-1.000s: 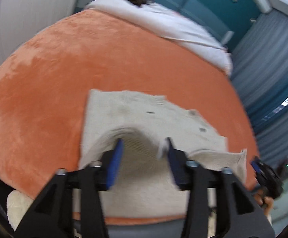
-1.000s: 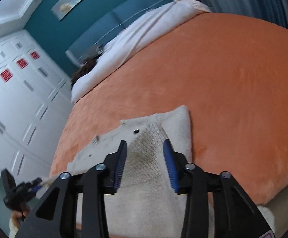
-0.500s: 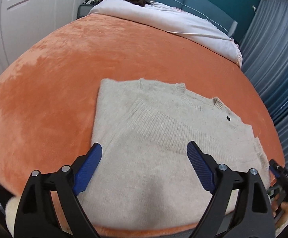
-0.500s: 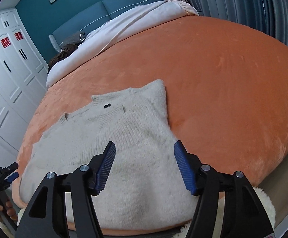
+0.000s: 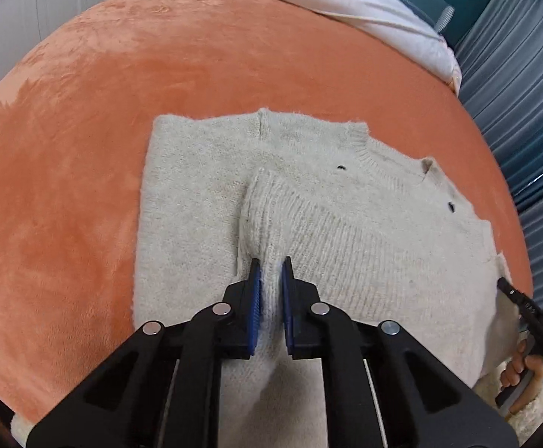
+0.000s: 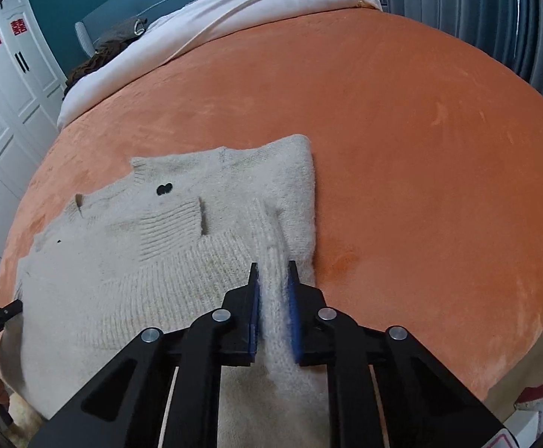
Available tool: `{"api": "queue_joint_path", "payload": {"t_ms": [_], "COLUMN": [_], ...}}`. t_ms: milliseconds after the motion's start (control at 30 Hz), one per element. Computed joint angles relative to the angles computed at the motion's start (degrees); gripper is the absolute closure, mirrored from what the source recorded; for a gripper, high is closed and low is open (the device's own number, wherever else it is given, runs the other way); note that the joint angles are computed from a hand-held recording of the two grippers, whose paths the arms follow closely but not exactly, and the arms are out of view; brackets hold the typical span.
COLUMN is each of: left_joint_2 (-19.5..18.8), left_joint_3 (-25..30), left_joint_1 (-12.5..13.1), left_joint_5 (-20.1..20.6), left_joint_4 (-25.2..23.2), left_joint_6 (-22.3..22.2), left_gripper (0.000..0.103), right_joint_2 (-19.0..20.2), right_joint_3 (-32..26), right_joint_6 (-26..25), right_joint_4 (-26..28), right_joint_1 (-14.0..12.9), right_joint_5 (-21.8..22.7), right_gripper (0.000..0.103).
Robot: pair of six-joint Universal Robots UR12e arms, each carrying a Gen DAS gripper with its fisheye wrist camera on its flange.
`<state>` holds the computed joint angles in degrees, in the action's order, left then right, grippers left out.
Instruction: Fold small clothes
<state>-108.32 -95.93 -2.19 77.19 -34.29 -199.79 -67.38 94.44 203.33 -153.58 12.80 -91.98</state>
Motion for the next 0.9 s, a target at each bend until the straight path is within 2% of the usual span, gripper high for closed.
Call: {"api": "queue_joint_path", "payload": {"t_ms": [133,300,367,467,500,567,667,733,767,833,900], "left_joint_2": [3.9,7.5,7.5,5.6,4.6,2.4,-1.6,-4.3,-5.4,-6.7,-7.3], "left_joint_3": [-3.8,-3.9,-2.1,1.6,3.0,5.4,8.6,9.8,10.1,9.9,9.6], "left_joint_1": [1.2,1.3,1.3,1.1,0.8,0.7,0.7,0.7,0.3,-0.2,-0.2], "left_joint_5": [-3.4,-0.9,1.3,4.2,6.0,7.8,8.2,8.3,9.7,11.6,11.6], "left_joint_4": [6.7,14.5,17.2,19.2,18.7,15.8,6.9,1.1,-1.2,-2.6,-3.0], "left_joint_6": [-2.8,-3.4,-3.2,-2.6,-1.7,-0.2,0.6,0.1,0.3,0.7,-0.1], "left_gripper": [0.097,0.097,0.097,0.097,0.097,0.096,0.096,0.096,0.096,0.096,0.096], "right_joint_2": [-3.4,-7.2,-7.2,-5.2,-4.1,-1.7,2.9,5.2,6.1,7.5,8.4], "right_joint_3": [4.3,6.8,5.4,2.0,0.5,-2.4,-6.6,-8.4,-9.0,-10.2,-11.1], "right_joint_6": [1.6,3.8,4.6,6.6,6.0,4.5,5.3,5.8,5.9,5.4,5.2], "right_joint_4": [-8.1,-23.0,-28.0,-31.5,-31.3,-27.2,-13.9,-6.2,-3.6,-0.3,1.4], "right_joint_1": [-0.7,-1.8,-2.1,-2.9,-2.8,-2.6,-3.1,-3.4,-3.3,-3.1,-2.8], "right_joint_5": [3.4,7.5,7.4,8.1,6.8,4.8,4.6,5.1,4.6,3.6,3.0], "right_gripper": [0.095,0.095,0.096,0.096,0.096,0.096,0.096,0.096,0.096,0.096,0.095]}}
